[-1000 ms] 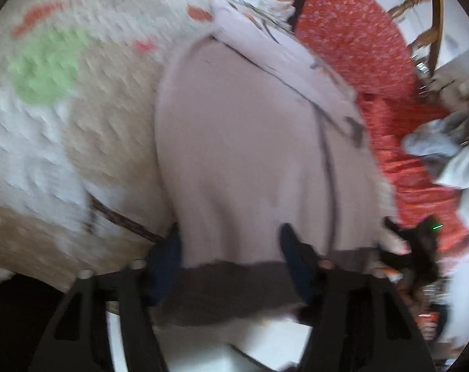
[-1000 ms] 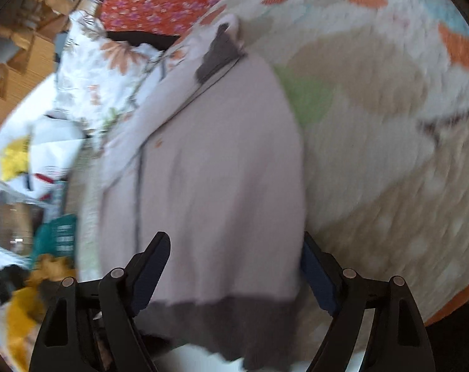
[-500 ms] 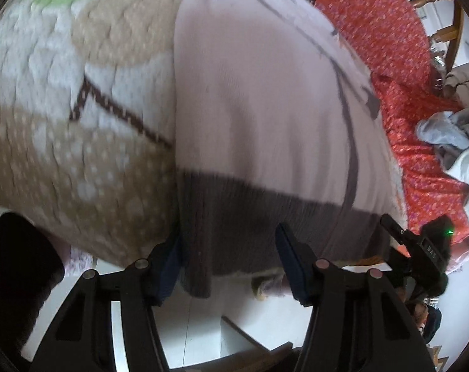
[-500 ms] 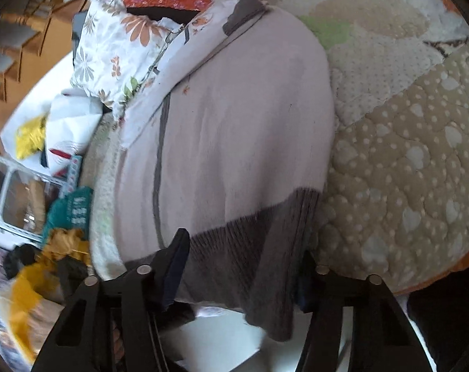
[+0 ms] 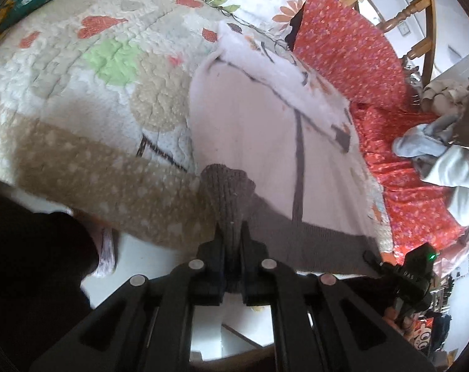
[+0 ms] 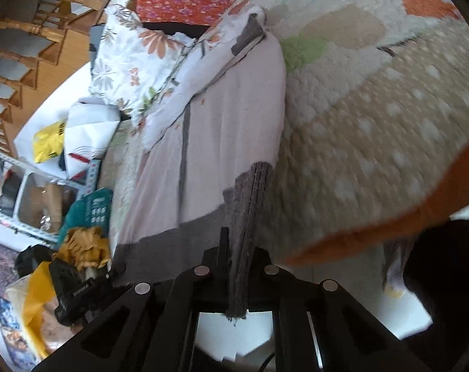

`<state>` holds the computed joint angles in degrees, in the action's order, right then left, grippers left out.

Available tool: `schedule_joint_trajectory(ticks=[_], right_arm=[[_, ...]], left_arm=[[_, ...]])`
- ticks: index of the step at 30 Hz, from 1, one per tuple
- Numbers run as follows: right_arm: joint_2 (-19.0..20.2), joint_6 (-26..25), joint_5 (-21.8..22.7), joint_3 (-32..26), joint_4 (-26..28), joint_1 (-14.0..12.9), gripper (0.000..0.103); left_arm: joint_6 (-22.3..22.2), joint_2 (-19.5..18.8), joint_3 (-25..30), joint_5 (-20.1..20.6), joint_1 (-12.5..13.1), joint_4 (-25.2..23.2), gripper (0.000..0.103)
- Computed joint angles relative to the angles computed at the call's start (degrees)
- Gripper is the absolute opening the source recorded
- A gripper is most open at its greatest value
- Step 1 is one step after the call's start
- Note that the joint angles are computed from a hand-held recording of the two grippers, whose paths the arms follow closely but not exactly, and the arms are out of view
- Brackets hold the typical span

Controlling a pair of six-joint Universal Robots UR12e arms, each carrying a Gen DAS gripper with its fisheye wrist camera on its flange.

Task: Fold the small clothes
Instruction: 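Lift the hem and fold it toward the collar with both grippers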

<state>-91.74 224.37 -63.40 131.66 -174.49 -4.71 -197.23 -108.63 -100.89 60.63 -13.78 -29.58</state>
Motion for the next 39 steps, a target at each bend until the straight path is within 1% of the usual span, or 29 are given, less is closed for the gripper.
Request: schedule_joint_trajectory(ticks=[3, 6, 8, 9, 11, 13, 15, 17, 19, 21, 23, 24, 25, 26, 28, 29, 31, 36, 39], right_arm=[[-1.08, -1.18, -0.85, 0.56, 1.47, 0.53, 0.006], [-0.45, -1.04, 0.96, 0.04, 1.22, 0.07, 0.007], [-0.01, -2.25, 1.52, -1.21, 1.8, 0.03, 0.007], [0.11, -3.24, 1.64, -1.86, 2.16, -0.12, 0.007], [0.58, -5.51, 1.34, -3.7, 2.91, -0.52, 0.007], [2.13, -7.39, 0.63, -6.51, 3.42, -0.91, 0.007], [3.87, -8.59, -0.45, -9.33, 4.17, -1.11, 0.007], [6.14, -9.97, -2.5, -12.92, 4.54, -1.37, 0.007], [8.54, -10.16, -4.08, -16.61, 5.06, -1.56, 0.007], [11.15, -10.02, -4.4, -20.42, 6.07, -2.05, 0.007], [13.81, -10.44, -6.32, -24.54, 9.01, -2.26, 0.007], [15.11, -10.87, -7.34, -26.48, 10.79, -2.24, 0.007], [16.54, -11.52, -8.75, -28.58, 12.68, -2.08, 0.007], [18.02, -12.46, -10.48, -30.68, 14.67, -1.89, 0.007], [20.91, -13.36, -11.98, -34.39, 18.03, -1.9, 0.007], [21.85, -13.51, -12.29, -35.41, 18.72, -2.01, 0.007], [24.0, -13.08, -12.53, -37.71, 19.88, -2.41, 0.007], [29.01, -10.3, -11.76, -43.03, 20.98, -3.65, 0.007], [30.8, -7.76, -11.53, -44.35, 21.21, -4.41, 0.008]], left_arm=[[-0.37, 0.83, -1.06, 0.97, 0.04, -1.22, 0.006], [-1.5, 0.44, -0.37, 1.47, -0.39, -1.64, 0.006], [-1.75, 0.96, -0.4, 1.05, -0.04, -1.42, 0.006], [-1.85, 0.71, 0.41, 1.03, -0.03, -1.29, 0.006], [-1.01, -0.25, 2.69, 2.38, -0.26, -1.25, 0.006], [0.09, -2.26, 6.41, 4.55, -0.69, -1.66, 0.006], [0.5, -5.5, 11.7, 6.77, -1.23, -2.06, 0.007], [0.17, -8.33, 16.15, 8.21, -1.61, -2.43, 0.007], [-1.03, -12.13, 22.04, 8.36, -1.74, -3.81, 0.007], [-2.2, -16.71, 29.45, 9.18, -1.96, -6.65, 0.007], [-3.34, -20.36, 35.41, 10.17, -2.31, -9.07, 0.007], [-4.18, -23.08, 39.84, 10.44, -2.4, -11.28, 0.007], [-4.89, -24.54, 42.23, 10.69, -2.5, -12.47, 0.007], [-5.75, -27.0, 46.14, 10.6, -2.55, -14.08, 0.007], [-6.53, -30.28, 51.6, 11.12, -2.75, -16.37, 0.007], [-7.2, -32.32, 54.76, 10.87, -2.79, -17.27, 0.007], [-8.14, -35.16, 58.99, 9.9, -2.76, -18.33, 0.007], [-9.08, -41.16, 68.71, 10.48, -3.15, -22.88, 0.007], [-10.26, -44.23, 74.04, 10.85, -3.33, -25.87, 0.008]])
